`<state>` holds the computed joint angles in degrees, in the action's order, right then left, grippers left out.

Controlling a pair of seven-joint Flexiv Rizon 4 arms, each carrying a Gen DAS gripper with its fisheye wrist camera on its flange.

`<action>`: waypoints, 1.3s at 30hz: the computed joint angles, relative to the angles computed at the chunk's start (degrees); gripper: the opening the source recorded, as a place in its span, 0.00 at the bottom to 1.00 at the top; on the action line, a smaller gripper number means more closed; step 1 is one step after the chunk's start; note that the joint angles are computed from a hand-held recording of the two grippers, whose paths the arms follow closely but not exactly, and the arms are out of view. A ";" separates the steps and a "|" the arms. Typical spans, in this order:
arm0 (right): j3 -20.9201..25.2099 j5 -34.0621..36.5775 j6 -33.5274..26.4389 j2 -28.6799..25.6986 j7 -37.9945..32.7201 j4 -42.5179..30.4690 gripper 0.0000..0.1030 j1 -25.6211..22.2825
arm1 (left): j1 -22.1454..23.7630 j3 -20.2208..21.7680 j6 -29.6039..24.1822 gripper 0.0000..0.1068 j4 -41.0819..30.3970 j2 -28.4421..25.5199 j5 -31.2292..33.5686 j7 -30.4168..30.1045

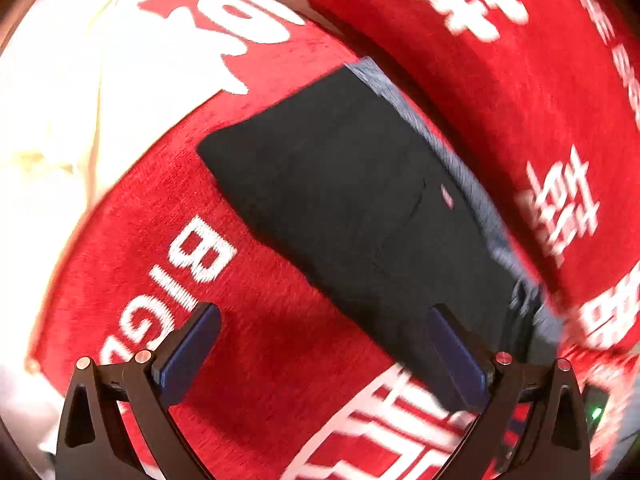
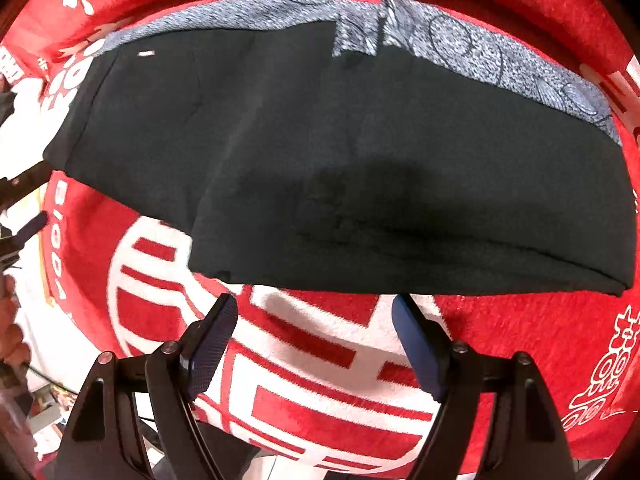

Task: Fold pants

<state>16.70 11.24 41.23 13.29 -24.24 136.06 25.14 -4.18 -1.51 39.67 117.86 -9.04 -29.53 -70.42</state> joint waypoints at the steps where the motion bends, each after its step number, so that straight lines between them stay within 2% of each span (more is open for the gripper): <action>1: 0.21 -0.64 0.22 -0.53 0.63 -0.65 0.80 0.13 | 0.62 -0.43 0.67 0.96 1.05 -0.38 -5.21 2.13; 4: 0.02 -0.94 2.18 -0.36 -0.63 -1.26 0.80 0.32 | 1.68 -1.59 -0.09 0.96 2.38 -2.03 -16.96 5.99; 8: -0.66 0.30 5.81 -1.23 -3.71 -2.16 0.80 0.61 | 1.52 -2.55 -0.21 0.96 2.80 -3.65 -24.38 9.73; 14: -0.39 1.65 11.25 -4.19 -6.56 -3.22 0.80 1.36 | 1.05 -2.95 0.60 0.96 1.21 -4.98 -27.02 12.94; 20: -0.38 2.19 12.72 -6.07 -8.19 -4.69 0.80 1.46 | -0.04 -4.03 3.51 0.96 -1.43 -7.49 -27.17 9.49; 26: -0.76 1.66 13.40 -7.66 -9.61 -6.40 0.80 1.00 | -0.25 -3.76 3.05 0.95 -3.86 -9.02 -18.56 5.69; 27: -0.93 1.26 13.40 -7.82 -9.98 -6.76 0.80 0.76 | -0.60 -3.43 3.29 0.89 -4.44 -9.10 -16.03 4.20; 29: -1.50 1.00 12.88 -7.75 -11.01 -7.51 0.80 0.08 | -1.80 -2.20 4.55 0.70 -5.70 -8.89 -8.04 0.81; 30: -1.84 0.99 12.95 -7.73 -11.52 -7.81 0.80 -0.35 | -2.96 -1.12 5.96 0.46 -6.63 -8.75 -1.22 -0.68; 31: -2.33 1.11 13.16 -7.67 -12.32 -8.13 0.80 -0.91 | -3.37 -0.93 6.70 0.40 -7.12 -8.67 2.72 -0.38; 32: -2.94 1.31 13.34 -7.71 -13.18 -8.71 0.80 -1.55 | -3.55 -1.30 7.88 0.39 -6.97 -8.32 4.66 0.76; 34: -4.13 2.39 13.11 -8.08 -15.54 -10.24 0.80 -2.68 | -4.55 -1.89 12.97 0.36 -5.33 -6.90 8.43 3.70; 37: -6.19 4.90 11.09 -10.56 -21.27 -15.25 0.80 -4.32 | -7.60 -1.44 23.96 0.35 -1.96 -4.73 19.49 7.82; 39: -7.51 7.77 6.91 -14.27 -27.89 -21.62 0.80 -5.42 | -8.42 -1.42 28.23 0.35 -0.09 -3.75 23.44 9.27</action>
